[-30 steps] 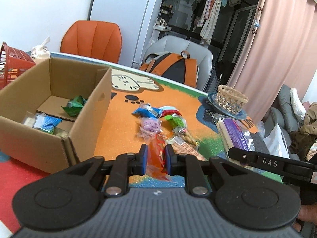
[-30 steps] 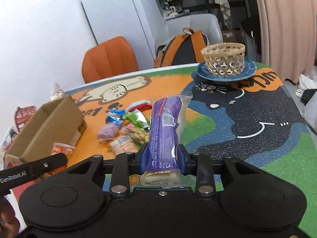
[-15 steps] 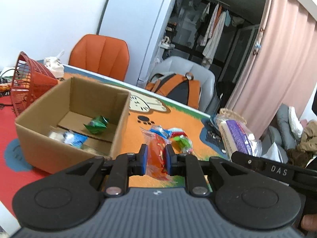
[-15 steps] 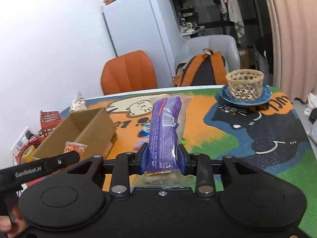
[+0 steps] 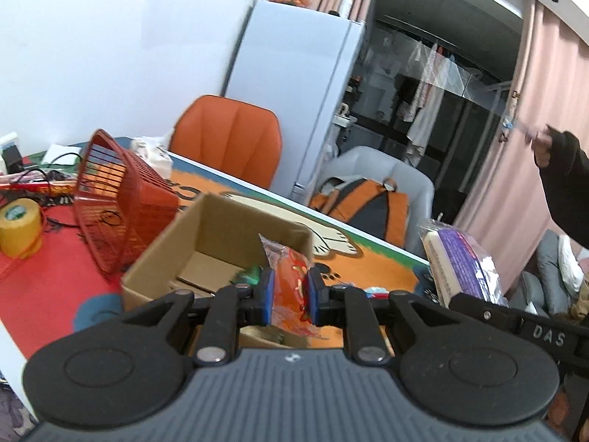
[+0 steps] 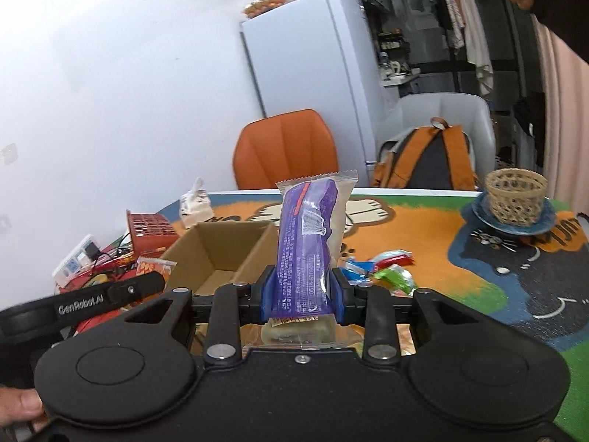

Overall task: Organize snacks
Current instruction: 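Carry the orange stick and purple bar over the cardboard box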

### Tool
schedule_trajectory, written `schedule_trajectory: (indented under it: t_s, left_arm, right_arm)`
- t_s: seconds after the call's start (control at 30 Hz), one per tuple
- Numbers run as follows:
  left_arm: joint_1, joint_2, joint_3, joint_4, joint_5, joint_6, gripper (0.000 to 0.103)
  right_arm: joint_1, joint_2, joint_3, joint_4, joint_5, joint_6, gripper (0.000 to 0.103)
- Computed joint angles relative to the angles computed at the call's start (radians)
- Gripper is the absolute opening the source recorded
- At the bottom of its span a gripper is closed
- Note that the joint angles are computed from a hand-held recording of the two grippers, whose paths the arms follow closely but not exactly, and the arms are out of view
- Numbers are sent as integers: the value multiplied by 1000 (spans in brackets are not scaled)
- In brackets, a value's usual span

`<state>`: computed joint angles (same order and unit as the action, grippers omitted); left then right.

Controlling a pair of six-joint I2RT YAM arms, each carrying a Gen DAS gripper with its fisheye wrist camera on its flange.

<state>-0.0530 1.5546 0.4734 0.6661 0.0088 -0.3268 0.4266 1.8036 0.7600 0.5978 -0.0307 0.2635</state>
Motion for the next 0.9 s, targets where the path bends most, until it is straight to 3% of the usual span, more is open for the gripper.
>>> schedule_trajectory:
  t_s: [0.77,0.9]
  left_arm:
    - [156,196,168,-23,99,36,18]
    - [152,233,204,-37,46,51,28]
  right_arm:
    - [150,194,289,-146,41,-9,32]
    - [162,239,349,-171,44,-8,32]
